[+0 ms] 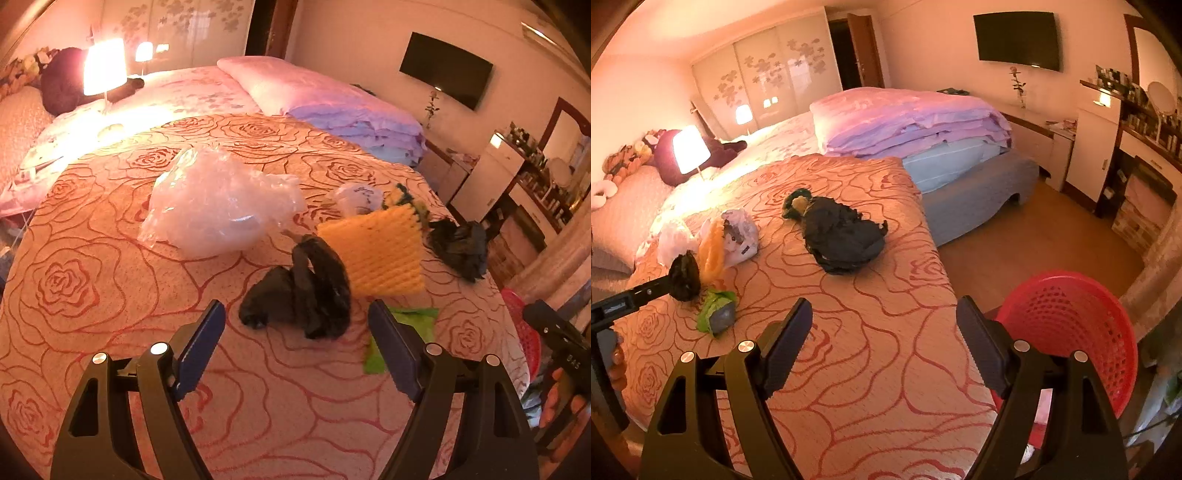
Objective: Collect trash
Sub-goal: 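Move both tools back to the bed and grasp the black glove with the left tool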
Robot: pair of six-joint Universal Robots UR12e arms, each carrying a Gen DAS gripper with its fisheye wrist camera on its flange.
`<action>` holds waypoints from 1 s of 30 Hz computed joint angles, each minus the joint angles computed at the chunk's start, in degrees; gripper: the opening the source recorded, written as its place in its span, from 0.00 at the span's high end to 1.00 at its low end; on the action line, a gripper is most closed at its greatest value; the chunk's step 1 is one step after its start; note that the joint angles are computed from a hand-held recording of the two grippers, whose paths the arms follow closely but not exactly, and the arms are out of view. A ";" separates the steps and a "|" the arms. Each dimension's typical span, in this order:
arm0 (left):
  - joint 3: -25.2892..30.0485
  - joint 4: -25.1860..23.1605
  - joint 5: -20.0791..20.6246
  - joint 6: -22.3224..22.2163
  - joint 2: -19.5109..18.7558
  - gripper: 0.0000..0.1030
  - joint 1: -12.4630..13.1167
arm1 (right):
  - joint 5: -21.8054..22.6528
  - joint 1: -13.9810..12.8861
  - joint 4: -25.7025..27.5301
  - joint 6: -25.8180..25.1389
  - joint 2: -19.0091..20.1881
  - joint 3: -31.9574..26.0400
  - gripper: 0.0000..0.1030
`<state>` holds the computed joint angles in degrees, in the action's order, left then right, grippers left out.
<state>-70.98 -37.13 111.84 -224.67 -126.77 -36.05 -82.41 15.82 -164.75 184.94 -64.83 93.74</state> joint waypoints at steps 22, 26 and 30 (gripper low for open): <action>-1.69 3.51 -1.99 0.39 -0.06 0.65 1.17 | 1.21 1.35 4.43 -3.98 5.36 -8.82 0.25; -2.41 4.25 -1.49 -0.15 0.47 0.65 1.12 | 0.92 1.71 5.57 -5.39 6.71 -10.94 0.25; -3.31 4.99 -0.76 -0.59 1.11 0.65 1.03 | 0.61 2.02 6.61 -6.79 8.05 -12.89 0.25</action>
